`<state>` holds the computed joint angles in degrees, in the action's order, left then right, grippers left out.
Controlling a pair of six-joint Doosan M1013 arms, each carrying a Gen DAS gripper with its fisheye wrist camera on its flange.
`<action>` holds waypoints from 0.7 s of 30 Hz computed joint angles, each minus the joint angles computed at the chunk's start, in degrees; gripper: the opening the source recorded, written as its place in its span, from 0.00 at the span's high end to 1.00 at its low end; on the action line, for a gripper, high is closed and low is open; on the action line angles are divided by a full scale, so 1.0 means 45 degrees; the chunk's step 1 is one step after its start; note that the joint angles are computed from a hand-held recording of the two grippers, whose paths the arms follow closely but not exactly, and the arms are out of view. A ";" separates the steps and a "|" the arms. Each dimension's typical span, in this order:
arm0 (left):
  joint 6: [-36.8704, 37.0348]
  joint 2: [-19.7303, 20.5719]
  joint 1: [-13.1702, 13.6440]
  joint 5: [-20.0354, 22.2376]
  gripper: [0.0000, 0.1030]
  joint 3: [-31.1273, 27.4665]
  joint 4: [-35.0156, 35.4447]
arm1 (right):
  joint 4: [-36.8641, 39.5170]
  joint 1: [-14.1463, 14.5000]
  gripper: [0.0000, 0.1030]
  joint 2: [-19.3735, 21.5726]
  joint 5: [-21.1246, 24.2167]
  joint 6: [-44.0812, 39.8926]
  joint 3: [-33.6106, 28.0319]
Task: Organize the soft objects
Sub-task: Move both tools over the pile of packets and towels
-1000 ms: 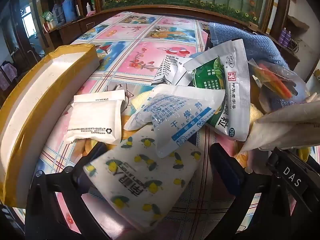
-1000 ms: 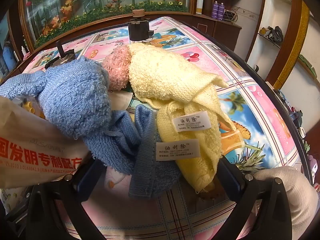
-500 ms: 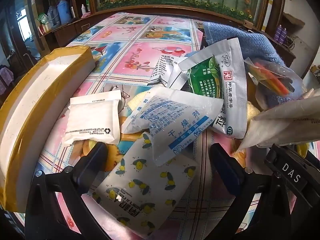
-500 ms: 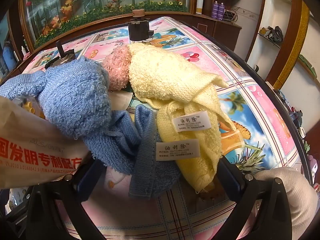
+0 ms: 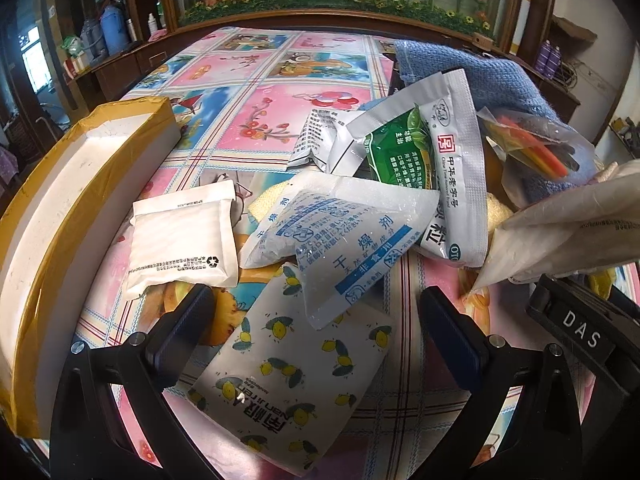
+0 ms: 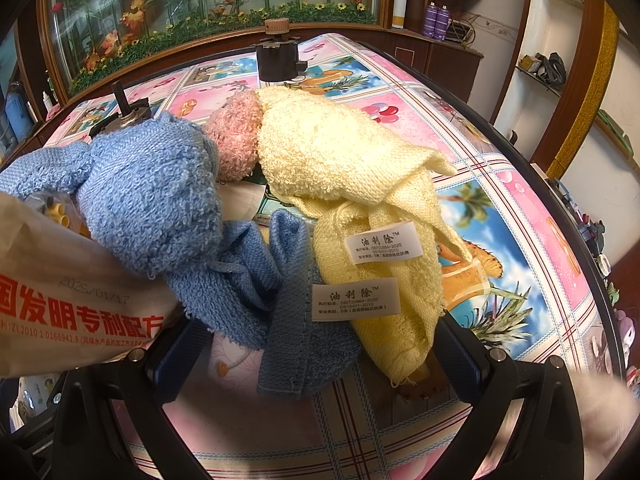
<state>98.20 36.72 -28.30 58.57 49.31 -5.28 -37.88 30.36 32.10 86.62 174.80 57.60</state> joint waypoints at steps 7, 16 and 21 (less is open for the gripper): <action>0.0141 0.0037 0.0119 0.0908 0.00 -0.0230 -0.0001 | -0.0005 -0.0012 0.00 0.0032 0.0084 0.0119 -0.0059; 0.0275 -0.0197 0.0138 0.0601 0.00 0.0181 -0.0058 | 0.0111 0.0058 0.00 0.0136 -0.0155 -0.0303 -0.0236; 0.0610 -0.0210 0.0178 0.0723 0.00 0.0168 -0.0298 | 0.1958 -0.0288 0.00 -0.0162 -0.0901 -0.2757 -0.0172</action>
